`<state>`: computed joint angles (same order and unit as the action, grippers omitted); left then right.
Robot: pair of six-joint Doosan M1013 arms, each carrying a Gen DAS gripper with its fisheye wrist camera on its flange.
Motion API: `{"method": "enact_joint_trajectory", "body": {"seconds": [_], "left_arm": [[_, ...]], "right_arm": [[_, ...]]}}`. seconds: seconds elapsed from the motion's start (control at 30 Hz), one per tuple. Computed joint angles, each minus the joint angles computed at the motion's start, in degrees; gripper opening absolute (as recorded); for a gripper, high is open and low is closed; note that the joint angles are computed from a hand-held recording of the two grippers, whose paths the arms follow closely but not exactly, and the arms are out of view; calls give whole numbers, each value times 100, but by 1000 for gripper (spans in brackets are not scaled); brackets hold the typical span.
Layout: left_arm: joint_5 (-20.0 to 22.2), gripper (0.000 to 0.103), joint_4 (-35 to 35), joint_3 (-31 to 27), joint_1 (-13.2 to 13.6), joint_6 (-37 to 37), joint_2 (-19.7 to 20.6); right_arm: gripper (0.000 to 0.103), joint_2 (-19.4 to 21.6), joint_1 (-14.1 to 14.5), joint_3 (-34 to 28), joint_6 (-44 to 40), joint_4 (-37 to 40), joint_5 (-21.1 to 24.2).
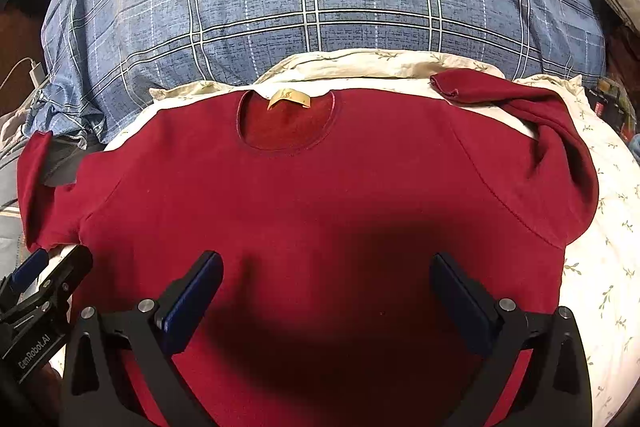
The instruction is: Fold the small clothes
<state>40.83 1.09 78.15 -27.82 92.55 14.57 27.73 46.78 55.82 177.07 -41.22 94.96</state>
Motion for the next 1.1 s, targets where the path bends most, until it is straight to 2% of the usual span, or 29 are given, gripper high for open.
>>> {"method": "enact_joint_trajectory", "body": {"seconds": [1.1], "left_arm": [[46, 94, 142, -31, -20, -156, 32]], "right_arm": [[103, 6, 15, 6, -45, 14, -75]]}}
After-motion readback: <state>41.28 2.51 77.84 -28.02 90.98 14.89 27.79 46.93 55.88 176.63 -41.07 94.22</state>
